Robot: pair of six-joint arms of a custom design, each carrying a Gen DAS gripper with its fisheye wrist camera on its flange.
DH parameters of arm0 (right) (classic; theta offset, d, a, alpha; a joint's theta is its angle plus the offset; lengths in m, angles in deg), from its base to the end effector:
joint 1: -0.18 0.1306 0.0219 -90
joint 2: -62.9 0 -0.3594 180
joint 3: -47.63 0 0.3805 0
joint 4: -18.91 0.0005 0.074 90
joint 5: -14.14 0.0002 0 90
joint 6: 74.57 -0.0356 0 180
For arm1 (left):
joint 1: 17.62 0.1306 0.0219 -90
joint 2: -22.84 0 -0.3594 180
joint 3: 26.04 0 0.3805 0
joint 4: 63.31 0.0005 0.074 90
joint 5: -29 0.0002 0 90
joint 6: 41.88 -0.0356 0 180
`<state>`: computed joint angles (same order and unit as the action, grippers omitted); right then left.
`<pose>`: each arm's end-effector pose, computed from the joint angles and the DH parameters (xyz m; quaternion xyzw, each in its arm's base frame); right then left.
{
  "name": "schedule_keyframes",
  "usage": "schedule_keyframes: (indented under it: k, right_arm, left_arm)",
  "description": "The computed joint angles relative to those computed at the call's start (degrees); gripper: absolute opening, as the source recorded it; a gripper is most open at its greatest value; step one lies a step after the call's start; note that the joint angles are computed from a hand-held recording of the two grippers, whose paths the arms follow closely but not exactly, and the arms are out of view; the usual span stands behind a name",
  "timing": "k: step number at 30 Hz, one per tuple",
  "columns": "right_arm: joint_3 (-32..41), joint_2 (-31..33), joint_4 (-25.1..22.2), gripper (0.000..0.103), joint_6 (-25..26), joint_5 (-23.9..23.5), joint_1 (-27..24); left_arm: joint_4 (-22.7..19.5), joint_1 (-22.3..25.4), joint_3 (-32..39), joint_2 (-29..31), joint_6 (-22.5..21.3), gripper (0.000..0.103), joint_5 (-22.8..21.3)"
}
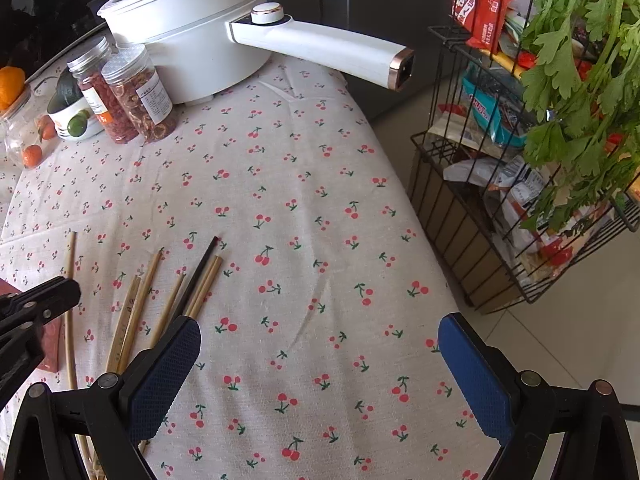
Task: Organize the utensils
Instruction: 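Grasp a wooden chopstick with the left tool and lift it, then hold the wooden chopstick up with the left tool while the right tool grasps another wooden chopstick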
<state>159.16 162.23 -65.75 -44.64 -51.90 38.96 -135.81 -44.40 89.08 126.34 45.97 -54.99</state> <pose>0.3867 0.2915 0.4640 0.2097 0.9443 -0.0201 0.2528 0.4726 -0.2433 0.4610 0.2542 0.9326 -0.1031 0.2344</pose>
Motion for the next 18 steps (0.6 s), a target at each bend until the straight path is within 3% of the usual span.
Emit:
schedule_keyframes:
  k: [7,14,18]
  right_arm:
    - [1.98,1.27,-0.36,0.099,-0.95,-0.05,1.12]
    - [5.15,4.46,-2.07,0.099,-0.72,0.16,1.7]
    - [5.55,5.95,-0.88,0.099,-0.86,-2.49,1.19]
  left_arm:
    - [1.28,3.77,-6.36,-10.32,-3.78,0.005,5.95]
    - [2.09,9.89,-10.3,-16.82,-6.63,0.005,11.04]
    - [5.81,13.29,-14.16,-19.72,-7.34,0.005,13.1]
